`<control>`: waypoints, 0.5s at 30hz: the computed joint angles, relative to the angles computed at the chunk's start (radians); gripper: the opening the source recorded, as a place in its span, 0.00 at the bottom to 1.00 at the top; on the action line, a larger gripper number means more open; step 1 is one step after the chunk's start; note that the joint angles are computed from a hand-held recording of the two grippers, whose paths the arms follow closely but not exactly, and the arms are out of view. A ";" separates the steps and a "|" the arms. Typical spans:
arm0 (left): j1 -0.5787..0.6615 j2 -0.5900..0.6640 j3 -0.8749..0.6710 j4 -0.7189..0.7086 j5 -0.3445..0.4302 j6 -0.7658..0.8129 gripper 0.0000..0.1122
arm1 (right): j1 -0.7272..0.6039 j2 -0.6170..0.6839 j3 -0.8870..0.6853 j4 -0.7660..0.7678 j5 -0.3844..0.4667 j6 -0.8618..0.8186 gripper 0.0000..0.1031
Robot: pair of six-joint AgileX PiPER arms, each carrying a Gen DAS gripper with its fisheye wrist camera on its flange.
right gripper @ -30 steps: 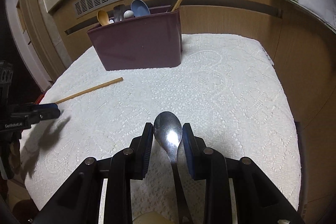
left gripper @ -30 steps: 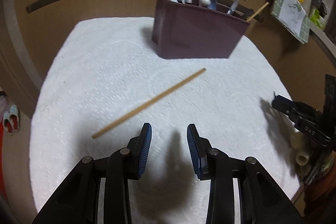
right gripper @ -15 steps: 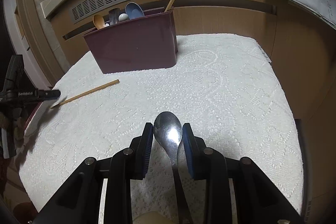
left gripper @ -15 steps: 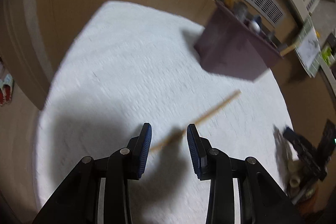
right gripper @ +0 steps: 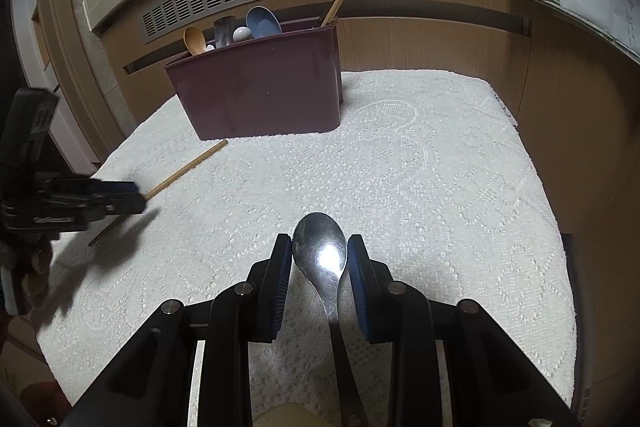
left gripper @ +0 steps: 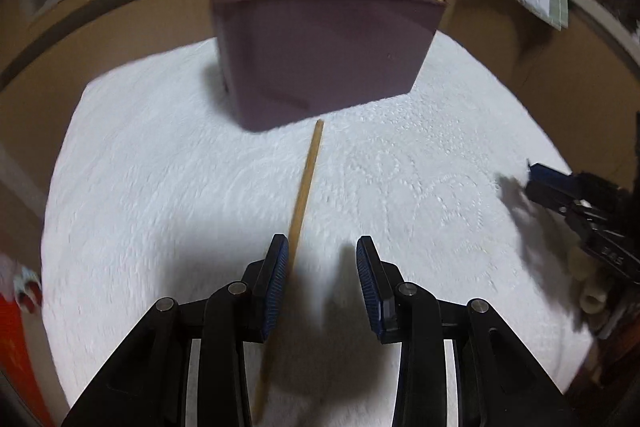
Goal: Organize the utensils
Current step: 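Grasp the second wooden chopstick with the left gripper while the right holds the metal spoon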
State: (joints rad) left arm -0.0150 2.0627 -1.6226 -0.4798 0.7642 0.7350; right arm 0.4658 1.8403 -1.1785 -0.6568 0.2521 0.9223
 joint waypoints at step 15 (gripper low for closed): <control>-0.094 0.301 -0.589 0.260 0.335 -0.292 0.06 | 0.002 0.014 -0.026 0.063 0.027 -0.074 0.26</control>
